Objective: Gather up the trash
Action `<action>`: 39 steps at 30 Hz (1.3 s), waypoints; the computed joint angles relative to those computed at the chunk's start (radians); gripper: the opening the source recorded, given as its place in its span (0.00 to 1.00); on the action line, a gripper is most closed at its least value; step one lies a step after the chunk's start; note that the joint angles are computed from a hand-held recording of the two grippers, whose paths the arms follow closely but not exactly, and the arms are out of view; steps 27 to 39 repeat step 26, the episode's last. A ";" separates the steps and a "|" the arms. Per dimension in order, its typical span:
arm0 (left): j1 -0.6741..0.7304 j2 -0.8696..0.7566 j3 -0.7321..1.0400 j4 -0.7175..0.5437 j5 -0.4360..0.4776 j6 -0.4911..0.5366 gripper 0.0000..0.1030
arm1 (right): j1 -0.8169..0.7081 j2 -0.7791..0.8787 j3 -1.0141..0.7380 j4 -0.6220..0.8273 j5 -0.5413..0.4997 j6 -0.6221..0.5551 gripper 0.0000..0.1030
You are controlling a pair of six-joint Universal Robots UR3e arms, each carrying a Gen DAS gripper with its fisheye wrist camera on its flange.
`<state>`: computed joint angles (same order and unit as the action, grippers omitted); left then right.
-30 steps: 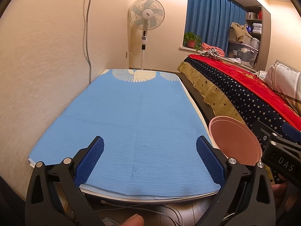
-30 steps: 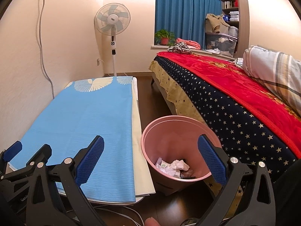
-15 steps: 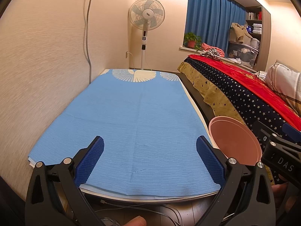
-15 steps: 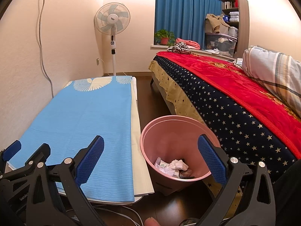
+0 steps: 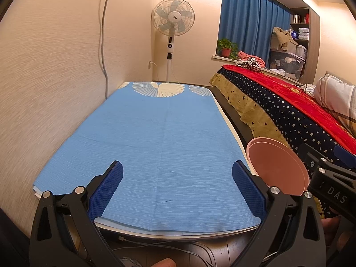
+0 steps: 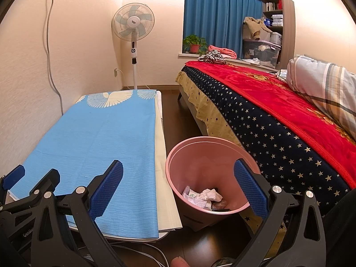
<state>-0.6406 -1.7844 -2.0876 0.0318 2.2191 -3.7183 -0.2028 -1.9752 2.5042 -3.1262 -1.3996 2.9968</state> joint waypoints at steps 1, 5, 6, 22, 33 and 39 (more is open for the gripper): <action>-0.001 -0.001 0.001 -0.001 0.001 -0.001 0.93 | -0.001 -0.001 0.001 0.001 0.001 -0.001 0.95; -0.001 -0.001 0.001 0.001 0.000 -0.001 0.93 | -0.003 -0.005 0.001 0.004 0.002 -0.003 0.95; 0.000 0.000 0.000 0.001 0.000 -0.001 0.93 | -0.004 -0.006 0.001 0.005 0.002 -0.004 0.95; 0.015 0.014 -0.003 -0.029 -0.016 -0.015 0.93 | 0.006 0.003 -0.002 -0.001 -0.007 0.002 0.95; 0.021 0.015 -0.008 -0.024 -0.020 -0.012 0.93 | -0.017 -0.021 0.003 0.023 0.012 -0.012 0.95; 0.021 0.015 -0.008 -0.024 -0.020 -0.012 0.93 | -0.017 -0.021 0.003 0.023 0.012 -0.012 0.95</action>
